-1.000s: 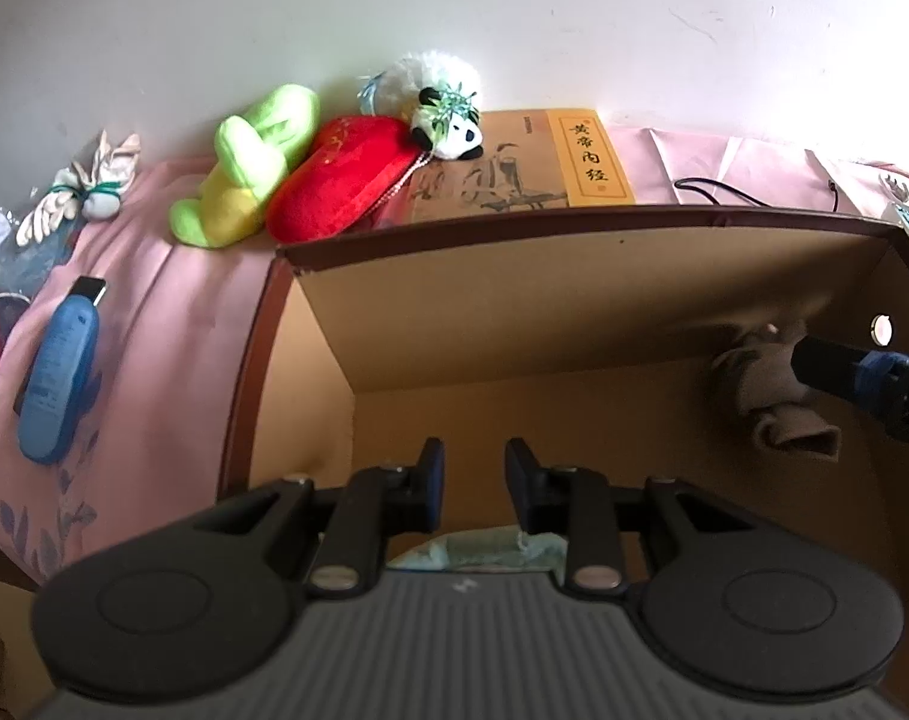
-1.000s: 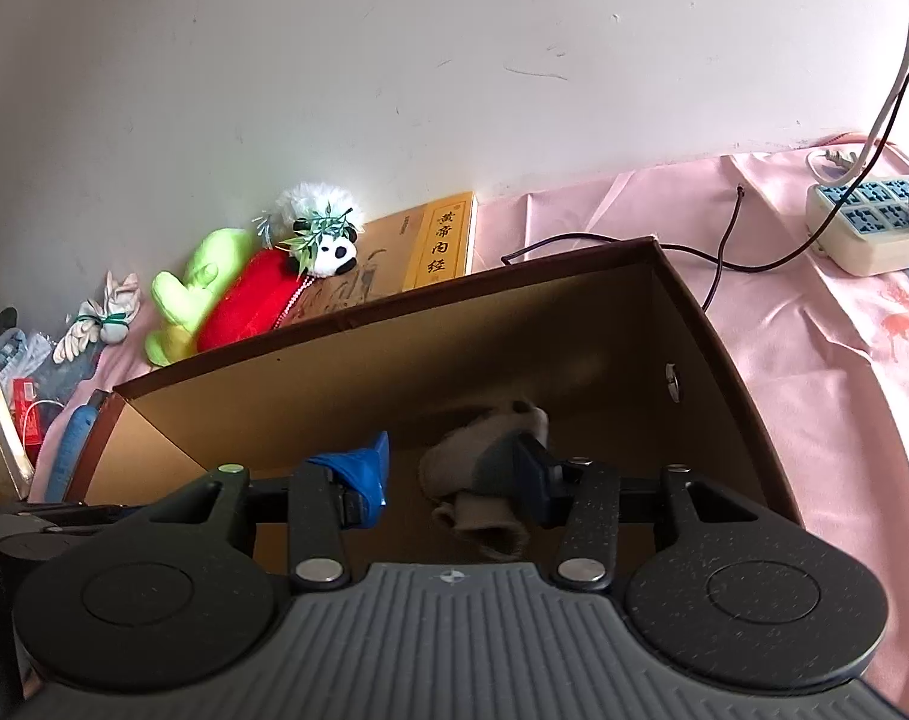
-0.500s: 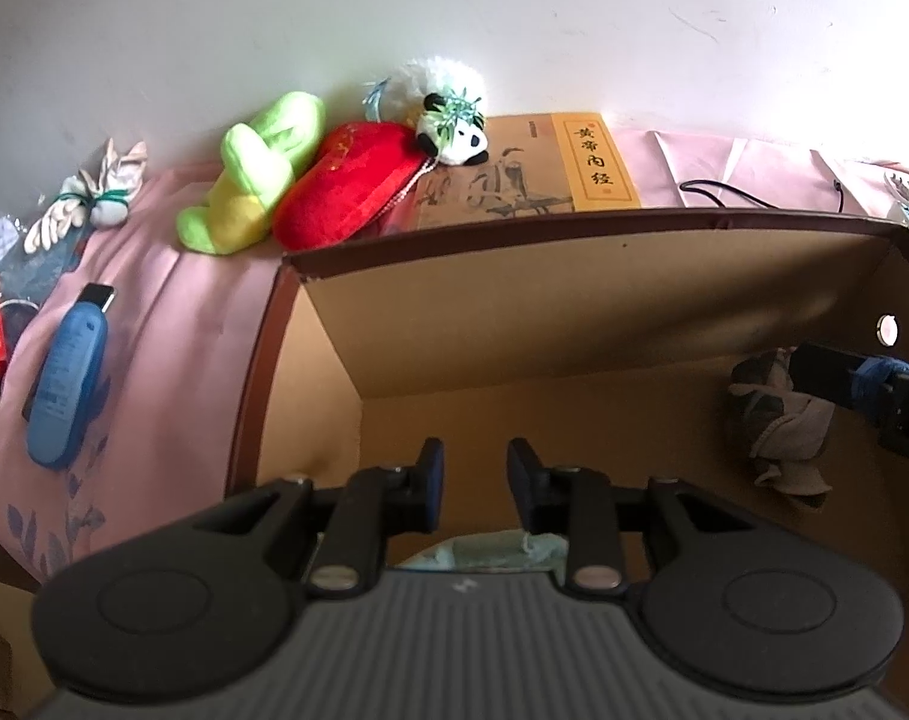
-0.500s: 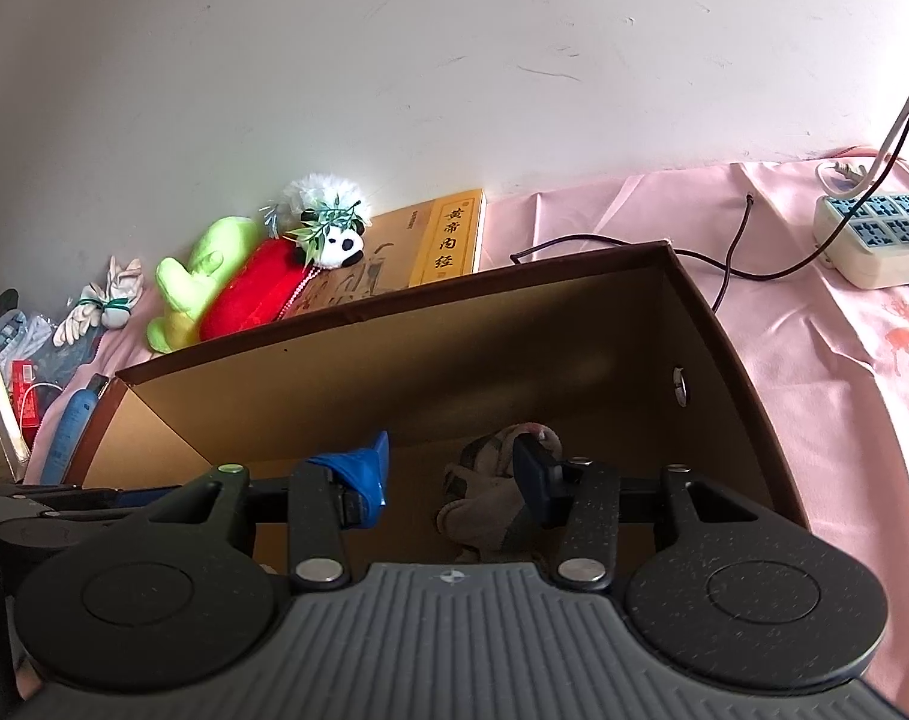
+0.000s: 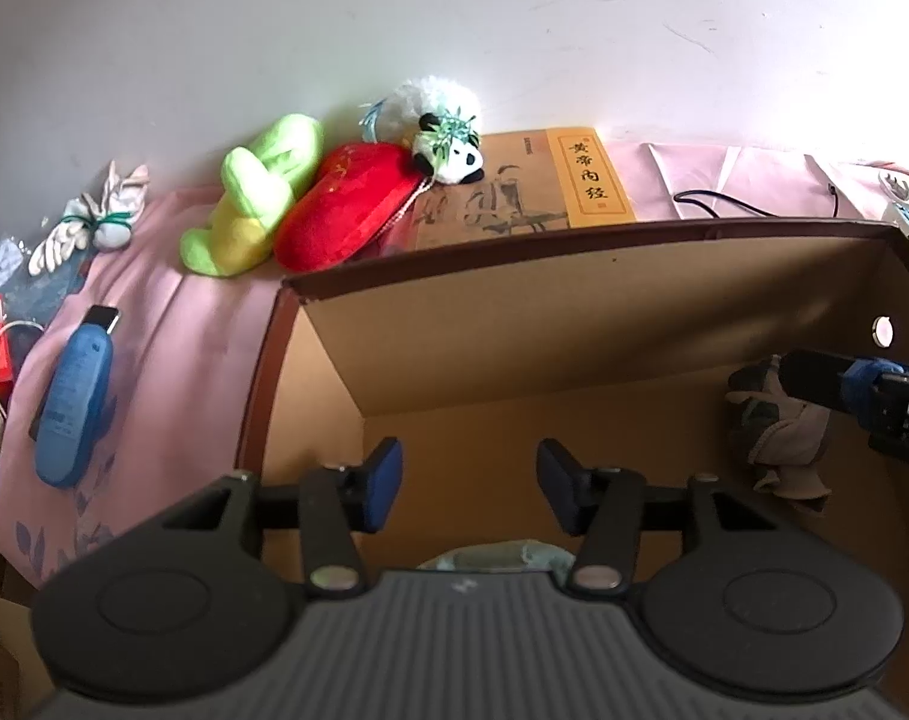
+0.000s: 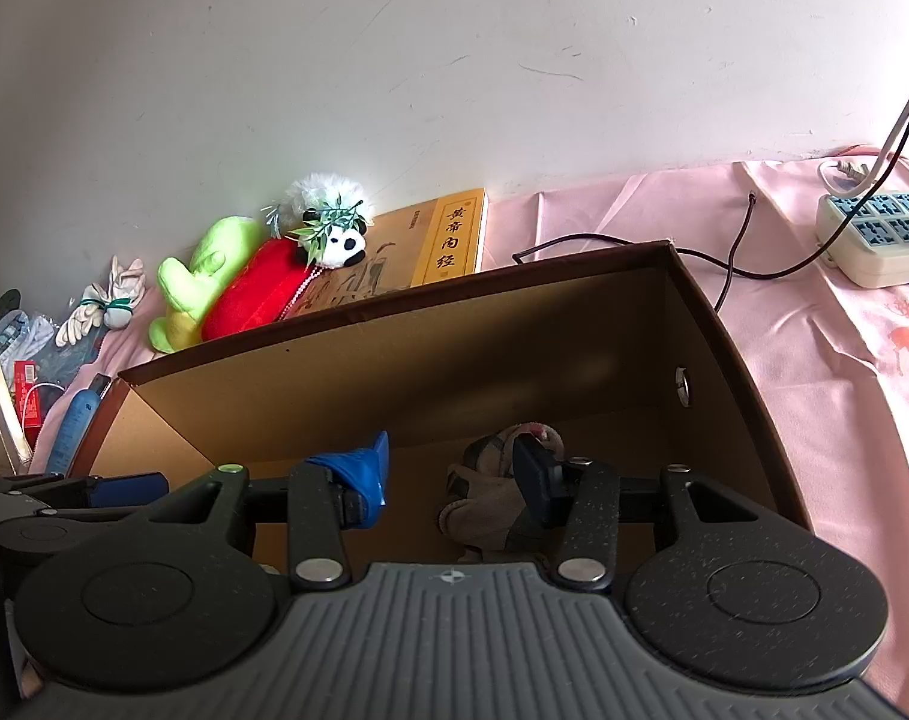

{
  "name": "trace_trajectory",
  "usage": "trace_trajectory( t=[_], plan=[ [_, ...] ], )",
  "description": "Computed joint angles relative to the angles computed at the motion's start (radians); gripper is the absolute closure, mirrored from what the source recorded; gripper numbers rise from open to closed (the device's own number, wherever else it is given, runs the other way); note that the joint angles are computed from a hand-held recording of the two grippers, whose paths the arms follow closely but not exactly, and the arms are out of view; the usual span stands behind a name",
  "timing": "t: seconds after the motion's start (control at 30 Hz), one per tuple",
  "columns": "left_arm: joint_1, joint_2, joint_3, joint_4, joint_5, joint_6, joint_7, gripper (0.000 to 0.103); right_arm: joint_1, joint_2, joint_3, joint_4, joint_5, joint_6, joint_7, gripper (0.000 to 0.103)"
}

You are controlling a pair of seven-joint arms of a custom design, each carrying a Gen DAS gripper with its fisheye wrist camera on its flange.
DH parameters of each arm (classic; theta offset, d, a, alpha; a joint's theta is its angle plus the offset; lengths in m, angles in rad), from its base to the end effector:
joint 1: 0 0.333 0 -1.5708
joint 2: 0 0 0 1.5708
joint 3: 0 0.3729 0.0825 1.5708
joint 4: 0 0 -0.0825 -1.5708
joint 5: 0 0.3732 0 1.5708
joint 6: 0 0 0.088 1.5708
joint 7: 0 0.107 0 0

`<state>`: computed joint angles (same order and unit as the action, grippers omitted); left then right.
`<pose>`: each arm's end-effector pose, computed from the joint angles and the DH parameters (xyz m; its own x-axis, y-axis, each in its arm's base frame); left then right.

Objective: Organize soft objects
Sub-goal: 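Open both tools to drop the pouch and striped cloth into the box, then withdraw both open tools from the box back toward the pile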

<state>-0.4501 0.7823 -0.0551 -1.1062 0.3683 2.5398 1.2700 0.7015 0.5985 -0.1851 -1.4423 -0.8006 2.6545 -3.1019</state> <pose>0.7386 -0.3921 0.4693 -0.3539 -0.9270 -0.1244 -0.6931 0.3492 -0.6306 0.6461 0.4331 0.4583 -0.2682 -0.9146 -0.3025 -0.5890 0.4042 -0.6998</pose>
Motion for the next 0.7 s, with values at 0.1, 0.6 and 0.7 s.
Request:
trace_trajectory(
  t=[0.1,0.6,0.7],
  plan=[
    [0.003,-0.002,-0.004,-0.005,-0.003,0.007,0.010,0.042,0.000,0.000,0.000,0.000,0.001,0.001,-0.001,0.072],
    [0.002,0.003,-0.003,0.002,-0.008,0.009,0.023,0.037,0.001,0.002,-0.001,0.005,0.007,-0.003,-0.003,0.072],
    [0.001,0.003,-0.002,0.001,-0.008,0.009,0.022,0.037,0.002,0.004,0.000,0.009,0.008,-0.006,-0.002,0.072]
  ],
)
